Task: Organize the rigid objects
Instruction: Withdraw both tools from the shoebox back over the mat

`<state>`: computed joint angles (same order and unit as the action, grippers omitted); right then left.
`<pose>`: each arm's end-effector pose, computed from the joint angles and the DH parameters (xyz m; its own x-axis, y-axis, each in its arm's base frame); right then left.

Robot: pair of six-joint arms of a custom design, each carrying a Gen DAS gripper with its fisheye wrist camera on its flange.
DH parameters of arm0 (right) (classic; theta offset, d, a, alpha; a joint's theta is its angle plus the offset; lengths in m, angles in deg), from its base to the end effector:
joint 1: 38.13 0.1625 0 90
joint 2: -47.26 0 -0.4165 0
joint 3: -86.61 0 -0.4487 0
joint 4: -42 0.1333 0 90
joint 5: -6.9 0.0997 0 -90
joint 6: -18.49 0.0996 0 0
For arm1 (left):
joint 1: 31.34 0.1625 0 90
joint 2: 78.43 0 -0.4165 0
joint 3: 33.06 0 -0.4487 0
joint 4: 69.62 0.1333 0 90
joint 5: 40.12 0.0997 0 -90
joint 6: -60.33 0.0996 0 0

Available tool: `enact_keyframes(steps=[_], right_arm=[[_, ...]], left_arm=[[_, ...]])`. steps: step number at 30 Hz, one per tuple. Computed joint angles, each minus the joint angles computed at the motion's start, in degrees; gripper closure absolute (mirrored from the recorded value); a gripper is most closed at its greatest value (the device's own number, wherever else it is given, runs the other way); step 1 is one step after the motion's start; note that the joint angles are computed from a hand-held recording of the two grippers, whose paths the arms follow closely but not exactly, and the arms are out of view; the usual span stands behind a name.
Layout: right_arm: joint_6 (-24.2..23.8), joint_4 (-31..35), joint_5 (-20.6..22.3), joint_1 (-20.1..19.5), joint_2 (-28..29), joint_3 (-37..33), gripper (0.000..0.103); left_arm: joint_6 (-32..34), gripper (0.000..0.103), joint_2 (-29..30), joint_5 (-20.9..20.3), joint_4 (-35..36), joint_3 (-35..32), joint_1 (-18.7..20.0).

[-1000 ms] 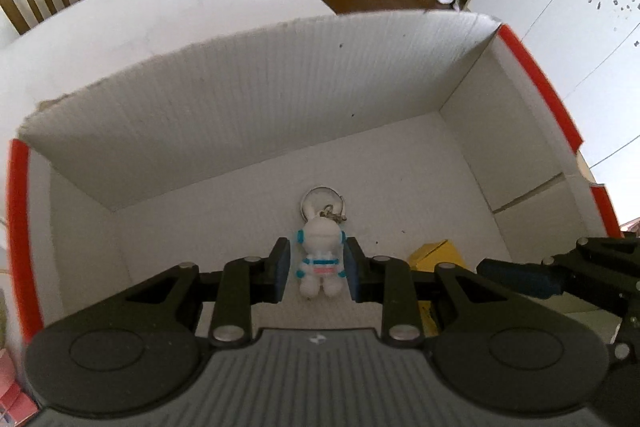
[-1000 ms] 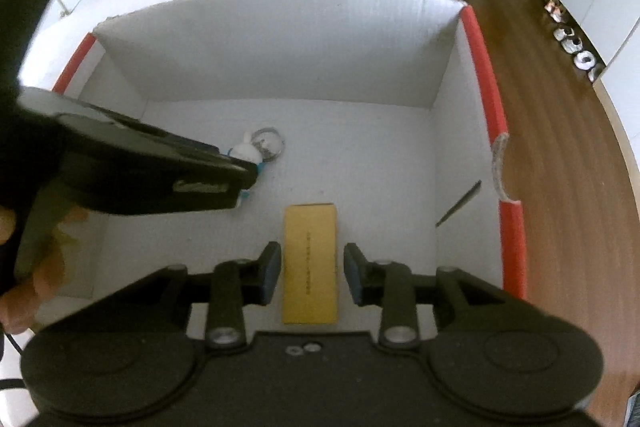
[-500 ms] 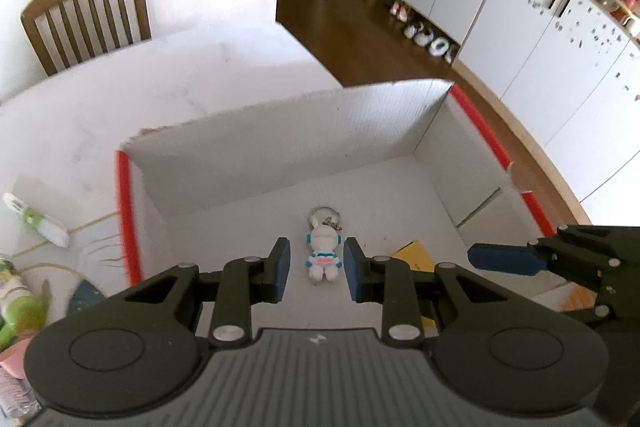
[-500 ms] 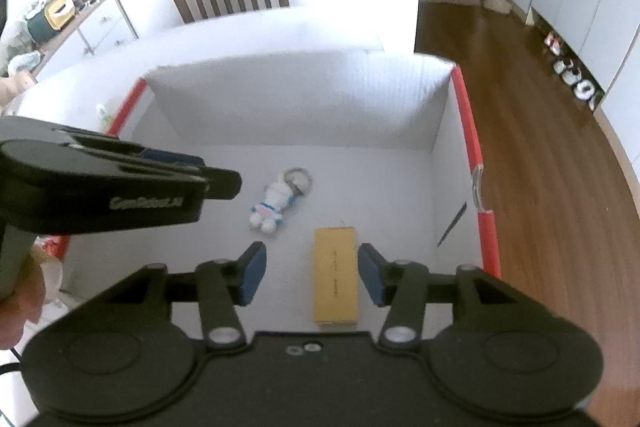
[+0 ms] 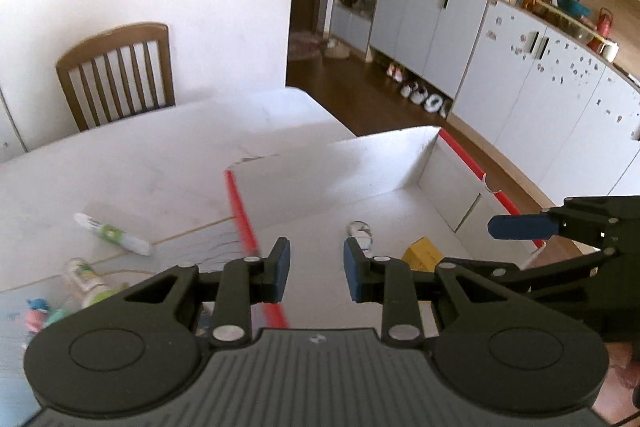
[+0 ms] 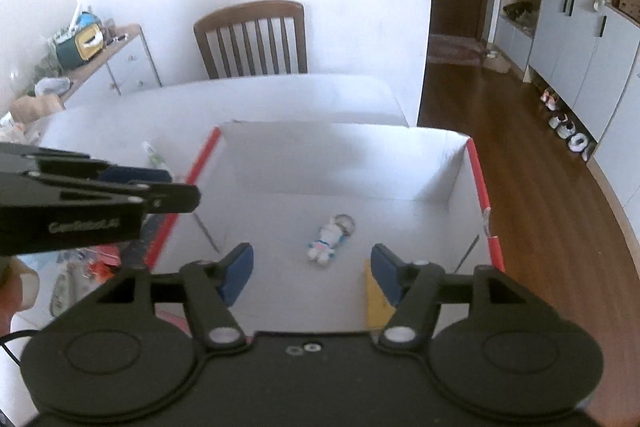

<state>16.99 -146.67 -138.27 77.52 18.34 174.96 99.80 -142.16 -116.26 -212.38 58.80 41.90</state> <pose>0.3521 -0.6141 -0.0034 -0.7306 0.2025 0.6521 -0.3545 0.7037 -0.6157 -0.0545 -0.7261 0.2781 -0.5732 0.6956 -0.4330 0.8116 0.5547 -0.1833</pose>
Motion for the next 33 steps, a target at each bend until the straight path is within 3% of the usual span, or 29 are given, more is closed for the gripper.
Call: enact_keyframes(steps=[2,5,11,14,19,23,33], right_arm=[[0.1,-0.7,-0.6,1.0,1.3,-1.2,0.034],[-0.1,-1.8,-0.9,2.4,3.3,-3.3,0.031],[-1.0,-3.9,-1.2,4.7,8.3,-8.4,0.022],[-1.2,-4.2,-0.8,5.6,11.0,-11.4,0.017],[-0.7,-3.1,0.0,6.5,14.9,-16.2,0.010],[-3.3,-4.3,-0.3,6.8,19.1,-21.3,0.002],[-2.5,2.3,1.9,5.8,26.4,-31.4,0.000]], left_arm=[[1.0,0.070,-1.6,-1.4,0.3,0.3,0.9],[3.3,0.046,-3.7,-3.1,-0.4,0.9,2.4],[6.7,0.045,-6.9,-6.2,-0.5,0.6,5.3],[7.5,0.032,-7.6,-6.9,0.0,-0.5,6.9],[9.0,0.030,-7.6,-7.8,0.0,-2.6,9.7],[9.0,0.020,-7.0,-8.7,-1.7,-4.1,12.2],[12.3,0.020,-4.3,-7.4,0.5,-7.9,17.3]])
